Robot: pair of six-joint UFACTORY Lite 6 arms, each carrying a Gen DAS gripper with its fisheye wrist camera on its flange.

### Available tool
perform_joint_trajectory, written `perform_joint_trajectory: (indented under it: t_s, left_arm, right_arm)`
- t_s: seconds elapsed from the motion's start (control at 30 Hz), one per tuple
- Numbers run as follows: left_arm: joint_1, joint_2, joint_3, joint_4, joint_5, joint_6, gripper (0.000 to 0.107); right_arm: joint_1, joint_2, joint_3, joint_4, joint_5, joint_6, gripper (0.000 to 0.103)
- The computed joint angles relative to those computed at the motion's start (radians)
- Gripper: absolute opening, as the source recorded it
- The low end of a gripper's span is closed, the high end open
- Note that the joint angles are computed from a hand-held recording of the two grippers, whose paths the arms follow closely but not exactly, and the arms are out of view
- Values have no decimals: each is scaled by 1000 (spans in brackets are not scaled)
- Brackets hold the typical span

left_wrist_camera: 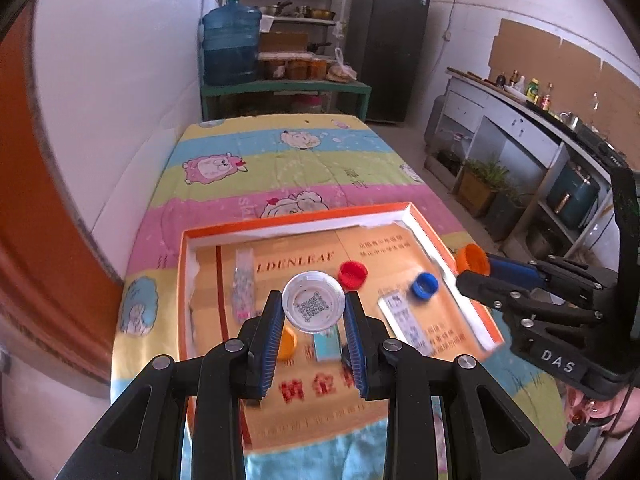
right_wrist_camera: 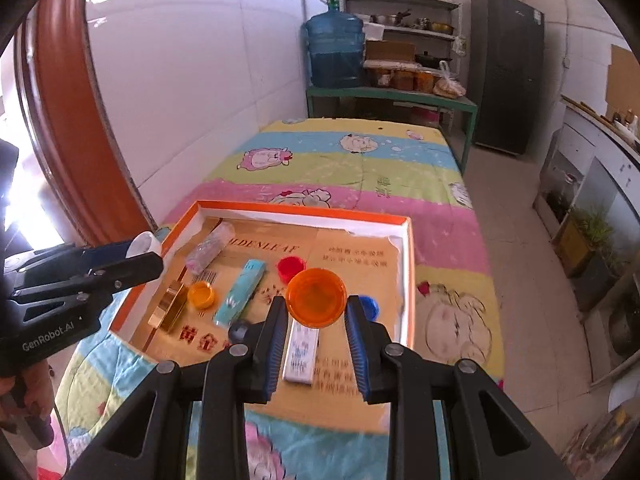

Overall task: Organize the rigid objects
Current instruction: 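Carry the white cap with the left tool while the right tool carries the orange cap to the tray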

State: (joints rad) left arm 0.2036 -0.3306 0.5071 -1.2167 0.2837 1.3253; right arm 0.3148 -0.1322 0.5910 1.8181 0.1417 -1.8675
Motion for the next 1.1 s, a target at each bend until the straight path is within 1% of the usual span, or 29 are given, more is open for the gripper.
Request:
perform_joint_trajectory:
  t_s: [0.07,0.1,0.23,0.4,0.5,0.63,0.77,1.1]
  left_arm:
    - [-19,106,74,-26,-19,15,31]
    - [-23,161,114,-42,-20,27,31]
    - [-39,334,238,-64,-39,28,31]
    - [-43,533,390,-22,-43,-37,31]
    - [-49,615,454,14,-46,-86,31]
    - [-60,692,512,32,-54,-110,31]
    - [-73,749,554,52,-65,-139,31]
    - [-95,846,630,137,-83,-223,31]
  right_arm:
    - [7,112,95,21,-15,-26,30]
    - [6,153,131,-11,-15,5,30]
    - [-7,330,288,-229,6,229,30]
    - [-21,479,427,-406,14,413,30]
    - [-26,538,475,-444,18,454,30]
    - [-25,605,530,-493,12,503,30]
    - [-30,650,562,-490,14,501,30]
    - [-28,709,608,-548,8,553,30]
